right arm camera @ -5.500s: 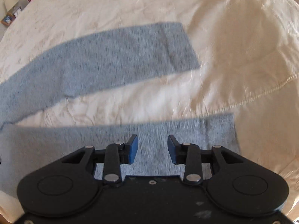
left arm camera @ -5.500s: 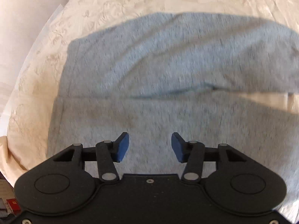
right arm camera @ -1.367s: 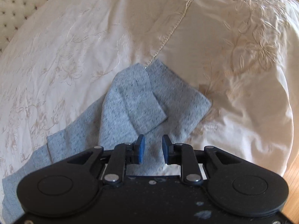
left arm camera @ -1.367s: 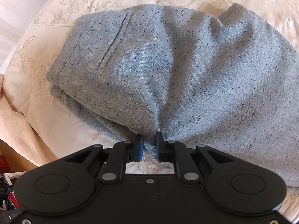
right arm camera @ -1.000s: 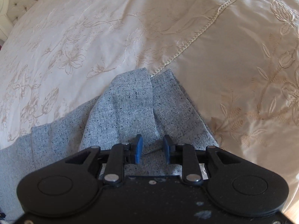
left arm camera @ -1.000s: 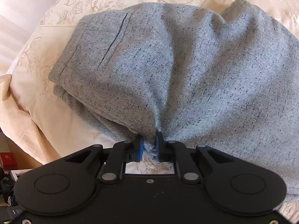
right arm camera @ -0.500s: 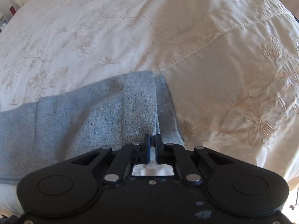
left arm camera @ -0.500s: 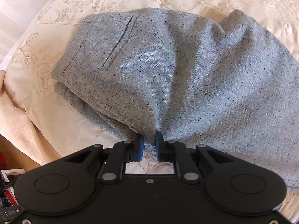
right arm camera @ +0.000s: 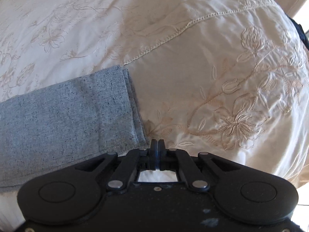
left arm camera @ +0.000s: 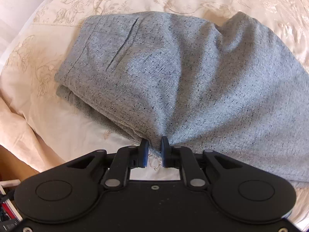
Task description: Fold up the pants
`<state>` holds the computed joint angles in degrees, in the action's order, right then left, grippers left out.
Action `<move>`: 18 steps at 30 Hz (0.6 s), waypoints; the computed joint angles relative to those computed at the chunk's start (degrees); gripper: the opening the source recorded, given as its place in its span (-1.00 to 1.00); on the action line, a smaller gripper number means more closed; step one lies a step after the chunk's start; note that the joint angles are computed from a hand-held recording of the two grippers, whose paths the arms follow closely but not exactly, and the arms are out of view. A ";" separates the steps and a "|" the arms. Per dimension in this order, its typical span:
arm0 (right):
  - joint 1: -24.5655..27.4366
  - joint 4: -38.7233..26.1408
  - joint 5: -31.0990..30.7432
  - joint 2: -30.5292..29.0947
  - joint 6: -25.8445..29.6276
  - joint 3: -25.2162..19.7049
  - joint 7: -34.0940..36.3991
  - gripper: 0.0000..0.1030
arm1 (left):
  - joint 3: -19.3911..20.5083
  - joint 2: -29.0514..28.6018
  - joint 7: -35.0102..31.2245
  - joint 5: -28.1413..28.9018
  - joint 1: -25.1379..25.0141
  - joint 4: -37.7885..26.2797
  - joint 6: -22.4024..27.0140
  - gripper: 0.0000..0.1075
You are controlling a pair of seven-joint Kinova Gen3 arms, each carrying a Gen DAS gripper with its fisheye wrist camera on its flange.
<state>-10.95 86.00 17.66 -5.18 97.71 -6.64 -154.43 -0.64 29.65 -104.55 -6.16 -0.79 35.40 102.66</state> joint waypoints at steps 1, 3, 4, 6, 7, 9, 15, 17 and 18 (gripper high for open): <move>-0.70 0.49 -0.88 -1.37 -2.33 0.90 -0.46 -0.95 | -0.15 -0.60 -0.06 -0.72 0.83 1.38 -1.10 -0.67; -0.25 1.11 -3.11 -3.35 -6.75 0.52 -0.90 -0.78 | -0.34 -0.98 0.78 -1.36 1.74 2.63 -2.18 -0.68; 0.56 1.31 -4.08 -3.84 -8.57 -0.61 -2.02 -0.66 | -0.42 -0.76 1.50 -1.46 1.92 2.49 -2.05 -0.68; 0.52 2.33 -7.42 -4.10 -12.83 -0.97 -5.33 -0.41 | -0.58 -0.30 3.67 -1.27 2.05 1.77 -1.00 -0.68; 0.55 2.88 -8.95 -3.80 -14.43 -1.21 -7.00 -0.41 | -0.55 -0.04 4.43 -1.08 1.96 1.28 -0.56 -0.68; -0.34 4.00 -10.64 -3.15 -16.80 -1.70 -10.77 -0.42 | -0.40 0.22 4.84 -0.81 1.53 0.91 -0.37 -0.68; -2.41 4.74 -8.97 -1.10 -17.42 -4.05 -22.66 -0.41 | -0.10 0.74 3.81 -0.43 0.60 -0.01 0.22 -0.68; -3.17 4.83 -6.98 -0.75 -17.78 -4.47 -25.29 -0.41 | -0.07 1.40 2.96 -0.36 0.10 -0.93 0.59 -0.68; -3.32 4.65 -6.89 -0.37 -17.89 -3.99 -25.26 -0.40 | -0.09 1.69 2.66 -0.37 -0.01 -1.31 0.74 -0.68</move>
